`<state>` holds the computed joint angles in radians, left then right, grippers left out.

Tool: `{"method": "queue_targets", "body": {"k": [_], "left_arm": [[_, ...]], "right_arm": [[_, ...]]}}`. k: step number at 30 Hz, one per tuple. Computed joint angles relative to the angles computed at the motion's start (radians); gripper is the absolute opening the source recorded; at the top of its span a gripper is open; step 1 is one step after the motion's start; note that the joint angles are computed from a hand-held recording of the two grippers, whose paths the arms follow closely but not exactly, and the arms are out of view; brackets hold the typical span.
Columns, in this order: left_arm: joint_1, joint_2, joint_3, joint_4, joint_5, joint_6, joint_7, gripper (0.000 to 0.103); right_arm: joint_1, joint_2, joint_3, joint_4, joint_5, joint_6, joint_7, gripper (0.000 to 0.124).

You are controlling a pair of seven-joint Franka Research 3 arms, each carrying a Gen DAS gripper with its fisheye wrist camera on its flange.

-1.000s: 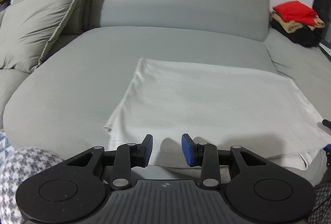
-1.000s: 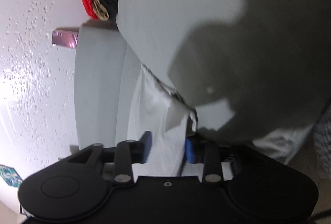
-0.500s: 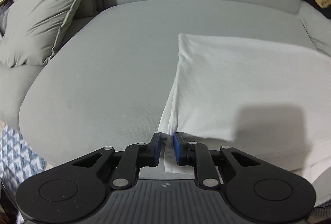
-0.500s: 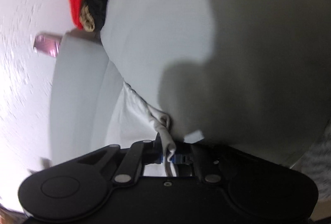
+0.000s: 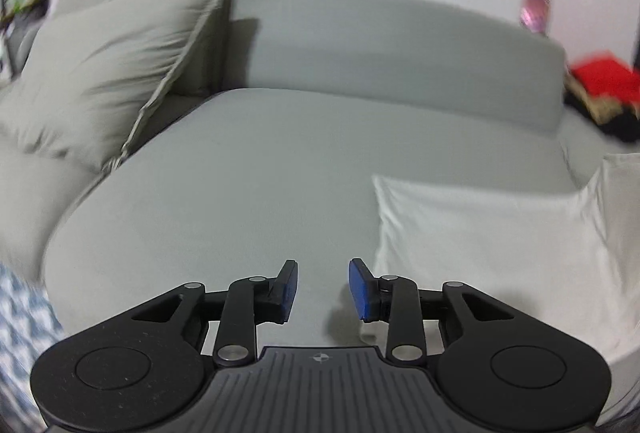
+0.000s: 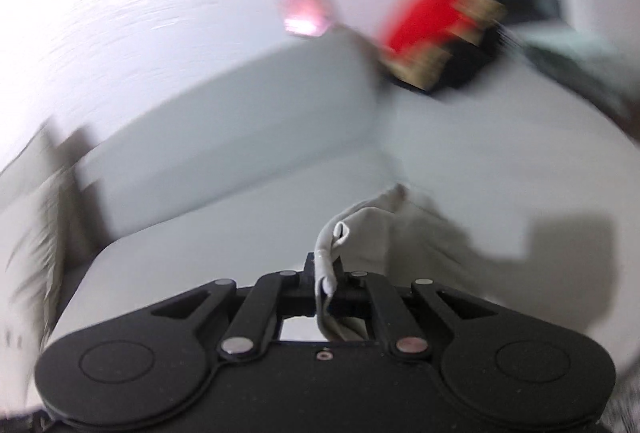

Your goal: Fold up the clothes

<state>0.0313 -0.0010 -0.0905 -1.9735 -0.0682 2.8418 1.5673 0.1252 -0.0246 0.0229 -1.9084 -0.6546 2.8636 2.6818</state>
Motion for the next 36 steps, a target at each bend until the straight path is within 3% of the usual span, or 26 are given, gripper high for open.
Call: {"method": "queue_targets", "body": {"k": [3,7,9,12,14,23,28,31,34,36], "left_arm": [[0.009,0.004,0.006,0.000,-0.137,-0.014,0.027,0.031],[0.017,0.014,0.007,0.007,-0.172,-0.024,-0.007,0.024],[0.020,0.020,0.005,0.014,-0.182,-0.036,-0.013,0.024],[0.021,0.020,0.001,0.014,-0.172,-0.043,-0.009,0.024],[0.020,0.018,-0.001,0.008,-0.165,-0.034,-0.009,0.024],[0.012,0.006,0.000,-0.014,-0.145,-0.005,-0.043,0.024],[0.014,0.001,0.005,-0.020,-0.112,-0.004,-0.092,0.024],[0.018,-0.009,0.010,-0.034,-0.109,0.005,-0.131,0.024],[0.021,-0.029,0.018,-0.056,-0.126,0.014,-0.163,0.025],[0.022,-0.037,0.025,-0.060,-0.142,-0.003,-0.162,0.024]], "right_arm": [[0.051,0.065,0.027,0.088,0.041,0.040,-0.164,0.004],[0.105,0.162,0.077,0.161,0.253,0.070,-0.488,0.004],[0.101,0.198,0.131,0.176,0.411,0.023,-0.660,0.004],[0.111,0.252,0.166,0.216,0.548,-0.109,-0.809,0.004],[0.127,0.267,0.153,0.226,0.592,-0.152,-0.822,0.004],[0.204,0.235,0.063,0.274,0.733,-0.168,-0.817,0.004],[0.228,0.289,0.045,0.367,0.743,-0.255,-0.850,0.004],[0.188,0.319,0.091,0.409,0.880,-0.320,-1.007,0.014],[0.064,0.291,0.185,0.387,1.263,-0.408,-1.320,0.028],[0.026,0.241,0.175,0.346,1.396,-0.458,-1.391,0.030]]}}
